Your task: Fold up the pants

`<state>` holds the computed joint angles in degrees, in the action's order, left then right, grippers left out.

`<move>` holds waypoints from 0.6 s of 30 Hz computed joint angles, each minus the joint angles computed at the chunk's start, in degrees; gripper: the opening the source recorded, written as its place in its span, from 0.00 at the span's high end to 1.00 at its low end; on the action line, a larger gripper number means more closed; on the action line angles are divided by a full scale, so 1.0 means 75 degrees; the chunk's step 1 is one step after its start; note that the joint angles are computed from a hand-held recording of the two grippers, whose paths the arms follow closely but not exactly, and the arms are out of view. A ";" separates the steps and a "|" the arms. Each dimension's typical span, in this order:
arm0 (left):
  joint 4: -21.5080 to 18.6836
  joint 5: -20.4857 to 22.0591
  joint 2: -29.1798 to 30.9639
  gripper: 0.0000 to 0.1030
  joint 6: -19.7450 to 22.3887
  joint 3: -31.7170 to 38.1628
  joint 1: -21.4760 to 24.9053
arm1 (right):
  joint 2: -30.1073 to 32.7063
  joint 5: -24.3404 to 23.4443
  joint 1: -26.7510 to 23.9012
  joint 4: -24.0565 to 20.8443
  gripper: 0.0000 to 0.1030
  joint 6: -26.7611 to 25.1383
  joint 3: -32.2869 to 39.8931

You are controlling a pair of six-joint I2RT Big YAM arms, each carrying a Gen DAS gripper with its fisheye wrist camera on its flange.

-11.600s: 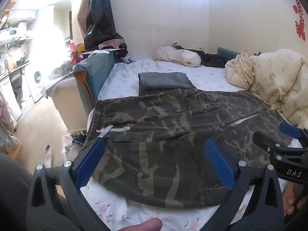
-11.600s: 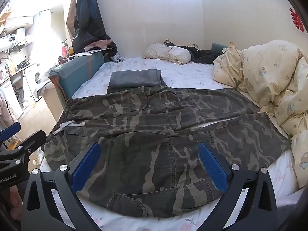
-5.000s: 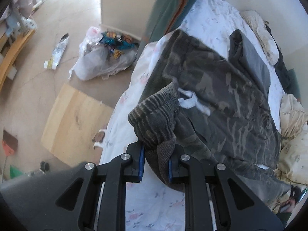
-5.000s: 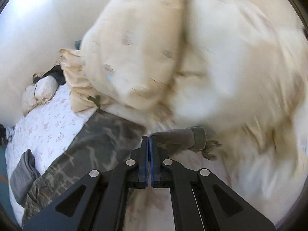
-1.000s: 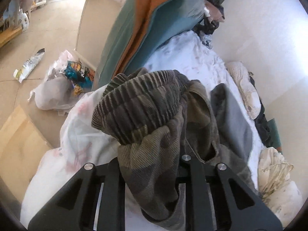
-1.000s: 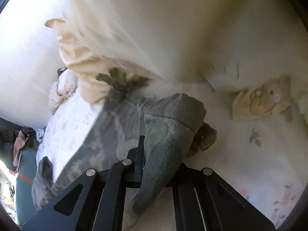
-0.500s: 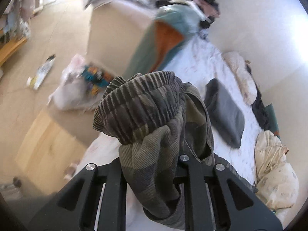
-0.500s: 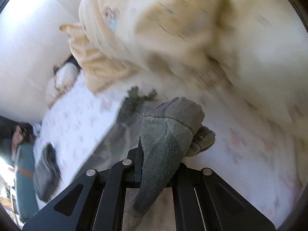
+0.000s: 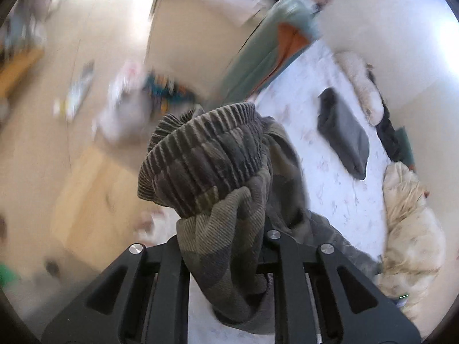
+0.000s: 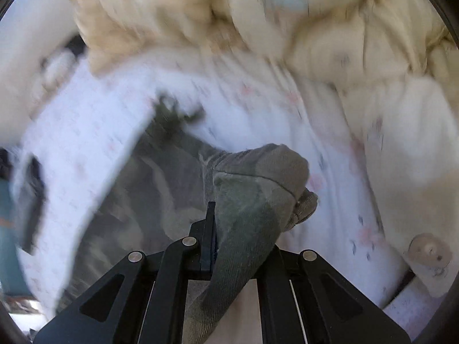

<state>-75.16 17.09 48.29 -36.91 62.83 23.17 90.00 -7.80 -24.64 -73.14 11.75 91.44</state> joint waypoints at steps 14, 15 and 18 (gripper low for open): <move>-0.0109 -0.1671 0.0068 0.88 0.0032 0.0255 -0.1504 | -0.1225 0.3511 0.1943 0.0105 0.41 -0.1656 -0.0209; -0.0063 -0.1678 0.0080 0.88 0.0080 0.0262 -0.1532 | -0.1553 0.2959 0.2265 0.0315 0.40 -0.1808 -0.0364; 0.0019 -0.1805 0.0134 0.88 0.0121 0.0327 -0.1745 | -0.2043 0.0389 0.3686 -0.0043 0.41 -0.1506 -0.0611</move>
